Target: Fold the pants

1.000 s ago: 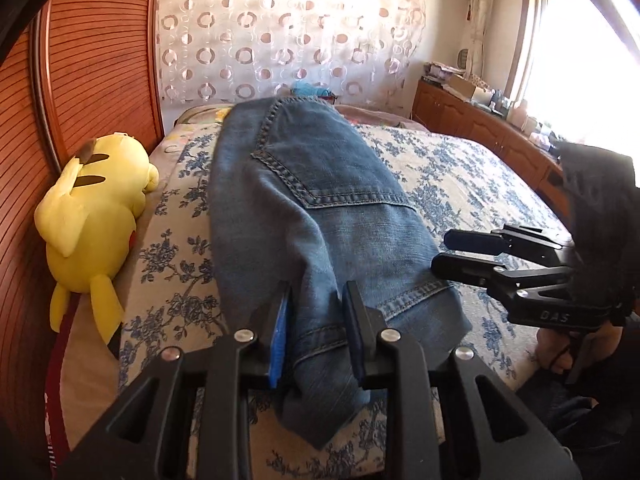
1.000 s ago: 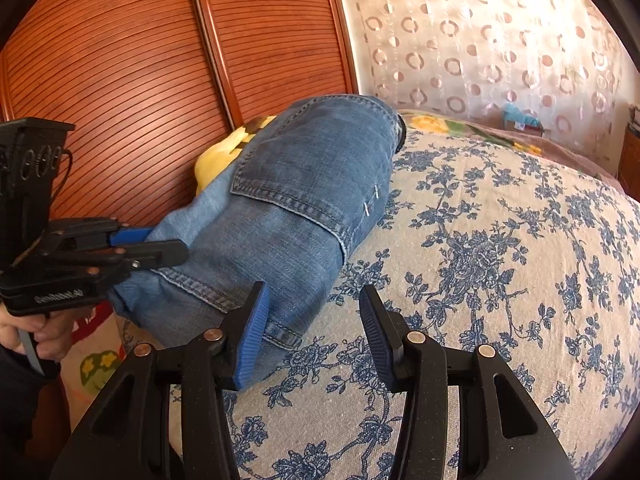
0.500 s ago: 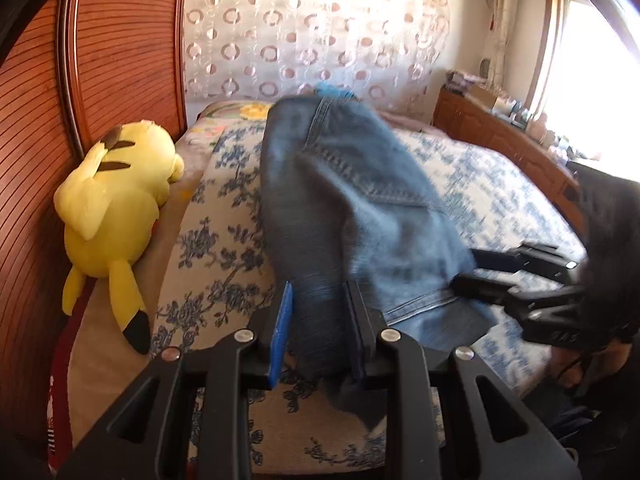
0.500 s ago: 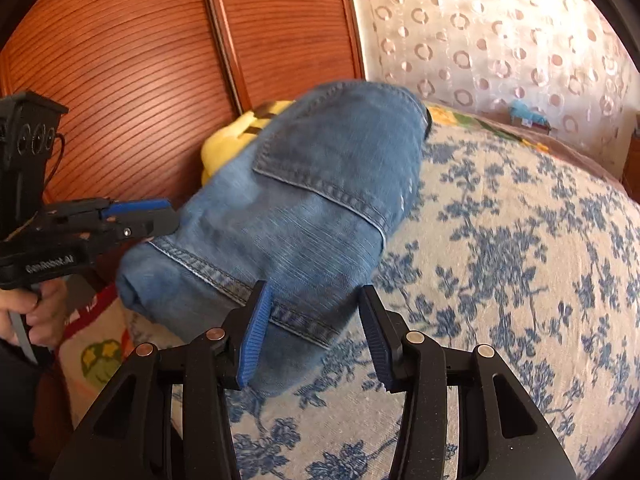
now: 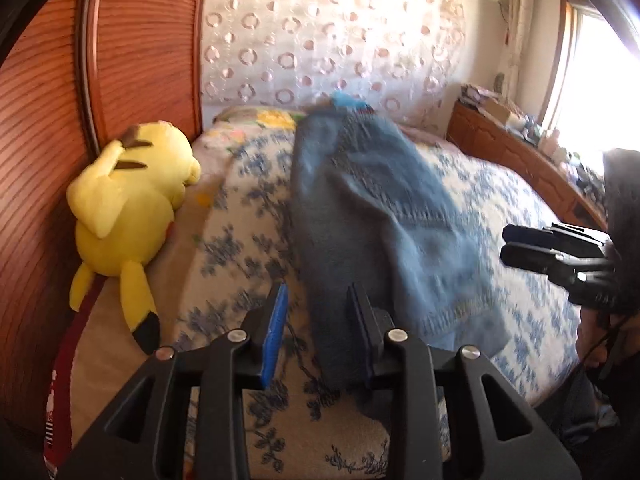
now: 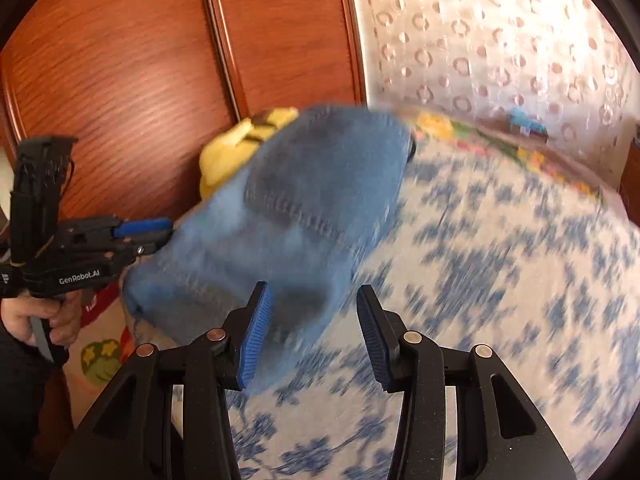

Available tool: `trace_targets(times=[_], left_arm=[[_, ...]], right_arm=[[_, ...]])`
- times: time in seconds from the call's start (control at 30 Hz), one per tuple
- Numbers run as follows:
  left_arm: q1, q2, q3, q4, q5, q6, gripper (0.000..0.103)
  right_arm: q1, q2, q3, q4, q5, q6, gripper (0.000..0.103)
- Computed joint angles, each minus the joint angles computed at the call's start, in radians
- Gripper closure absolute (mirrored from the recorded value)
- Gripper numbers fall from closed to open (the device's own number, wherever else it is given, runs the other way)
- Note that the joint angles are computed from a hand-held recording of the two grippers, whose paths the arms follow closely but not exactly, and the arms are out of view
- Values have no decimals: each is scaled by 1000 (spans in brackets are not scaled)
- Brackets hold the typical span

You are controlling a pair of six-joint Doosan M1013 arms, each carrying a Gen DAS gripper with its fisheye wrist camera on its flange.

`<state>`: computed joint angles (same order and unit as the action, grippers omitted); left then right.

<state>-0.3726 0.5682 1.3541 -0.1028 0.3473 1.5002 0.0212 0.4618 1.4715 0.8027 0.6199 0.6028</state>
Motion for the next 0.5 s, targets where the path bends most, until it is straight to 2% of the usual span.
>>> trace_targets(times=[0.03, 0.1, 0.17, 0.23, 0.3, 0.37, 0.5], left_arm=[[0, -1, -6, 16, -7, -7, 71], [-1, 3, -24, 44, -13, -14, 59], [-2, 13, -52, 41, -4, 7, 58], [-5, 30, -86, 76, 11, -14, 51], [-9, 46, -116, 106, 27, -26, 36], [-8, 60, -138, 85, 35, -6, 36], [-10, 89, -186, 136, 66, -63, 34]], right_arm=[[-4, 3, -14, 9, 4, -14, 58], [-7, 16, -51, -8, 1, -16, 58], [-6, 36, -95, -44, 5, 4, 58], [-5, 53, -127, -61, 12, 19, 58], [-6, 75, -166, -69, 30, 25, 58], [-5, 95, -199, -81, 42, 34, 57], [-1, 137, -265, -118, 72, 58, 50]])
